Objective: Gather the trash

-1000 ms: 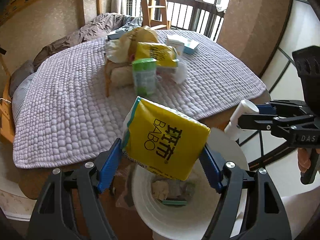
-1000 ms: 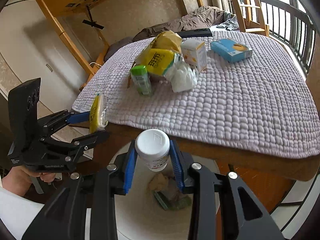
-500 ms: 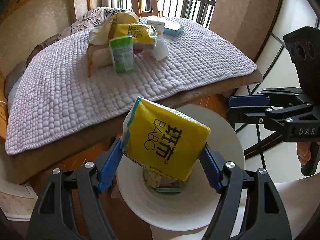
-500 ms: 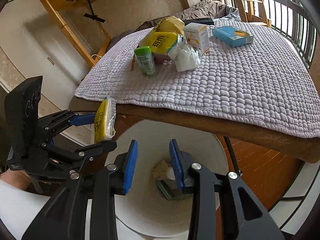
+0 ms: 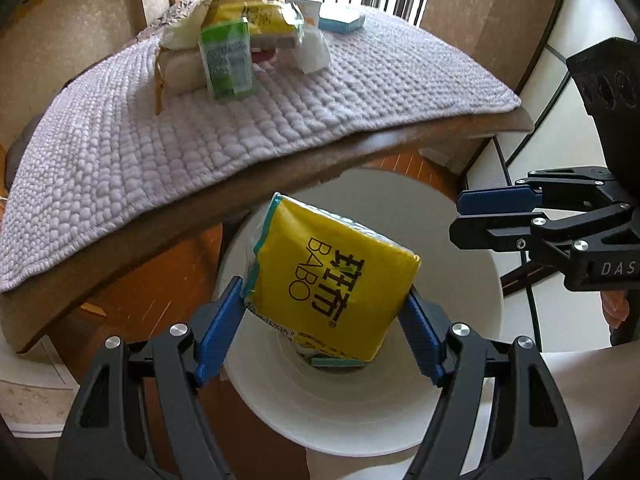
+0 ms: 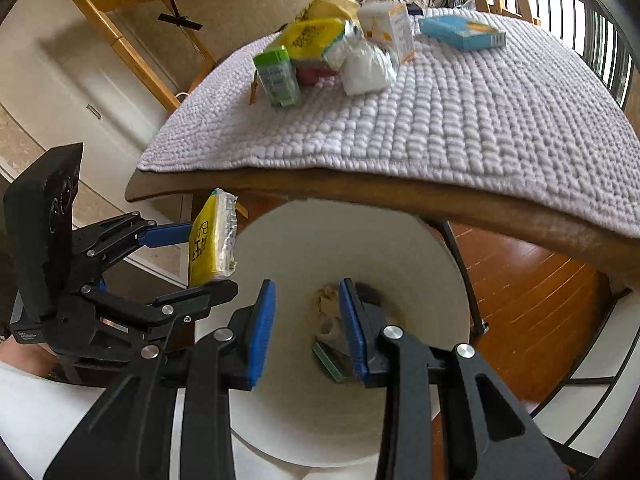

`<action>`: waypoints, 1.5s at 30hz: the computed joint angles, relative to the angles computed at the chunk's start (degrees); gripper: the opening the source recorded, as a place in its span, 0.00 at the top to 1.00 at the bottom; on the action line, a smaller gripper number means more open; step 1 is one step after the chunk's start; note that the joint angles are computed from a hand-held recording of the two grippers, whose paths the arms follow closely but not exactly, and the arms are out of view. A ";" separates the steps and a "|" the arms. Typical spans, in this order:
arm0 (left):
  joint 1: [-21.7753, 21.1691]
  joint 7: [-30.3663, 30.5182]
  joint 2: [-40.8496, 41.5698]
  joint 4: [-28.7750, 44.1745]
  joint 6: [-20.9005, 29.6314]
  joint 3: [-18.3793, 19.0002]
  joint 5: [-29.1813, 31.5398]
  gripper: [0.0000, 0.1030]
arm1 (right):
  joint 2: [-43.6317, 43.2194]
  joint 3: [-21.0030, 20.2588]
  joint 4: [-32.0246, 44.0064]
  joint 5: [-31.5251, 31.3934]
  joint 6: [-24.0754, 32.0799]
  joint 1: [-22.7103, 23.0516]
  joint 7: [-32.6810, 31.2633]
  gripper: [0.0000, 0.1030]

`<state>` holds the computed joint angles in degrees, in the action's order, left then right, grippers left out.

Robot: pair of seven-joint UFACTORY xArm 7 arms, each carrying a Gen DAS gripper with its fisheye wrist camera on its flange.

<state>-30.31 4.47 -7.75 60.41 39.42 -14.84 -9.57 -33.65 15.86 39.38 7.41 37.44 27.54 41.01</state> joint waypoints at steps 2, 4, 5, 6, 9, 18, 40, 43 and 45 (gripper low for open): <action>-0.10 0.02 0.30 -0.25 0.21 -0.11 0.07 0.27 | 0.56 0.18 -0.16 -0.09 0.23 0.00 0.12 0.68; -0.22 0.35 0.87 -0.35 0.73 -0.16 0.04 0.27 | 1.13 0.09 -0.39 0.18 0.18 0.16 0.24 0.68; -0.27 0.30 1.08 -0.29 0.93 -0.22 0.08 0.27 | 1.38 0.14 -0.53 0.32 0.02 0.25 0.45 0.68; -0.33 0.32 1.33 -0.28 1.16 -0.24 -0.08 0.26 | 1.67 -0.02 -0.68 0.53 -0.19 0.39 0.40 0.68; -0.28 -0.12 2.27 -0.12 1.98 -0.10 -0.93 0.25 | 2.49 0.03 -1.01 0.58 -0.21 0.43 0.78 0.68; -0.20 1.70 3.20 -0.15 1.80 -0.22 -1.31 0.02 | 2.84 0.25 -2.84 0.39 -0.81 -0.61 5.32 0.17; 4.46 -7.93 -1.97 4.83 -3.83 1.74 1.15 0.01 | -3.30 3.66 4.54 -13.60 11.72 -8.08 13.64 0.04; 6.16 -11.73 -0.66 7.47 -5.66 2.16 3.78 0.01 | -3.96 3.49 6.31 -16.78 11.59 -10.89 12.94 0.04; 7.31 -14.67 0.77 9.64 -5.87 2.30 6.36 0.01 | -4.18 3.05 7.27 -17.92 11.44 -12.21 12.06 0.04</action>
<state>-22.99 -10.20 -6.98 70.04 33.55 -12.54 -3.21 -37.82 18.91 46.65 -10.51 48.88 15.33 53.07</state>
